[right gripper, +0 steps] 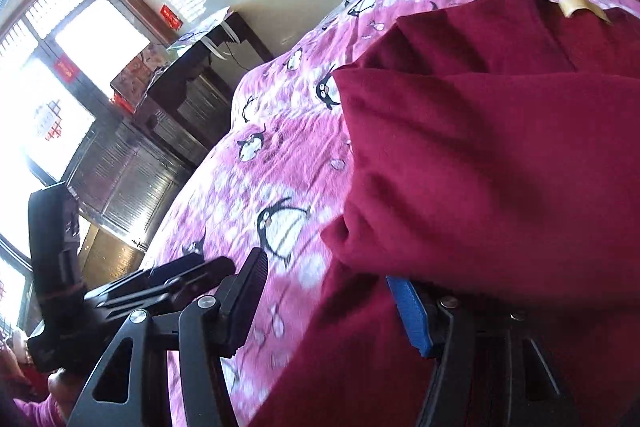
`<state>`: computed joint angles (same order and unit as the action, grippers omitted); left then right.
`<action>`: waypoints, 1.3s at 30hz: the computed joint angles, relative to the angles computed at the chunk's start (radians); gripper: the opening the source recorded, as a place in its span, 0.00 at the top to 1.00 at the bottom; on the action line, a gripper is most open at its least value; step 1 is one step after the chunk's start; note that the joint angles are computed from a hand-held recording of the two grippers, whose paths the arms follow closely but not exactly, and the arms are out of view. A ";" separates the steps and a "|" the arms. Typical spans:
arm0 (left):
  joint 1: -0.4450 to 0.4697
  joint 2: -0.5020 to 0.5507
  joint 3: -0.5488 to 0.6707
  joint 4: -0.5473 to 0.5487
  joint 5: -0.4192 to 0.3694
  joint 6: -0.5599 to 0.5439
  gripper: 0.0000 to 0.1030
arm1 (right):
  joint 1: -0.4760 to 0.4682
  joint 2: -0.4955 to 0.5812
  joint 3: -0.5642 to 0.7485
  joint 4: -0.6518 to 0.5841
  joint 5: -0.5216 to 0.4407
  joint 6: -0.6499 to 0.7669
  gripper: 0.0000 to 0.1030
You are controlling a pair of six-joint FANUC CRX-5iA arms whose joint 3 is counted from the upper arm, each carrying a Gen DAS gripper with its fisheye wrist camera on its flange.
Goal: Fold small clothes
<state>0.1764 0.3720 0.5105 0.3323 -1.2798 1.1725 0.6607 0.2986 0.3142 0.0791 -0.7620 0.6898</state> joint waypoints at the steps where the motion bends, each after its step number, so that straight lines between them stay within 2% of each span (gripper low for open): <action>1: 0.003 0.001 0.008 -0.008 0.001 0.006 0.40 | 0.000 0.019 0.015 0.014 0.004 -0.005 0.41; 5: 0.023 -0.001 0.021 -0.010 0.023 0.001 0.40 | 0.002 0.064 0.063 0.046 0.021 0.005 0.41; 8: 0.031 0.007 0.042 -0.013 0.027 0.010 0.40 | -0.003 0.091 0.122 -0.020 0.048 0.089 0.41; 10: 0.034 0.012 0.055 -0.012 0.026 0.019 0.40 | -0.003 0.119 0.171 -0.033 0.006 0.109 0.41; 11: 0.034 0.012 0.056 -0.008 0.029 0.022 0.40 | -0.017 0.133 0.198 -0.083 -0.014 0.111 0.41; 12: 0.033 0.011 0.055 -0.004 0.034 0.024 0.40 | -0.031 0.136 0.204 -0.136 -0.010 0.108 0.41; 14: 0.028 0.009 0.057 0.004 0.037 0.027 0.40 | -0.035 0.137 0.212 -0.165 -0.020 0.124 0.41; 18: 0.005 0.009 0.058 0.032 0.034 0.010 0.40 | -0.037 0.078 0.178 -0.208 -0.070 0.165 0.41; 19: -0.005 0.006 0.053 0.041 0.038 0.002 0.40 | -0.033 0.044 0.141 -0.192 -0.066 0.157 0.41; 21: -0.026 0.007 0.054 0.052 0.034 -0.017 0.40 | -0.013 -0.040 0.041 -0.080 -0.069 0.103 0.41; 25: -0.087 0.009 0.055 0.061 0.031 -0.054 0.40 | 0.016 -0.210 -0.171 0.217 -0.085 -0.107 0.41; 26: -0.103 0.011 0.058 0.065 0.029 -0.062 0.40 | 0.019 -0.245 -0.225 0.325 -0.120 -0.186 0.41; 28: -0.132 0.018 0.061 0.073 0.026 -0.075 0.40 | 0.008 -0.261 -0.252 0.432 -0.230 -0.260 0.41; 30: -0.165 0.029 0.074 0.063 0.016 -0.084 0.40 | -0.023 -0.264 -0.259 0.462 -0.340 -0.309 0.43; 31: -0.181 0.036 0.079 0.061 0.013 -0.088 0.40 | -0.042 -0.275 -0.278 0.469 -0.360 -0.338 0.44; 34: -0.218 0.064 0.103 0.040 -0.003 -0.088 0.40 | -0.088 -0.300 -0.322 0.464 -0.390 -0.389 0.44; 37: -0.259 0.117 0.175 -0.037 -0.058 -0.051 0.40 | -0.112 -0.316 -0.359 0.452 -0.336 -0.363 0.44; 39: -0.272 0.112 0.163 -0.062 -0.037 -0.053 0.39 | -0.111 -0.306 -0.339 0.443 -0.344 -0.316 0.44</action>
<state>-0.0957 0.4838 0.6737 0.2703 -1.3164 1.1194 0.5497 -0.0069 -0.0250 0.5216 -1.1058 0.3735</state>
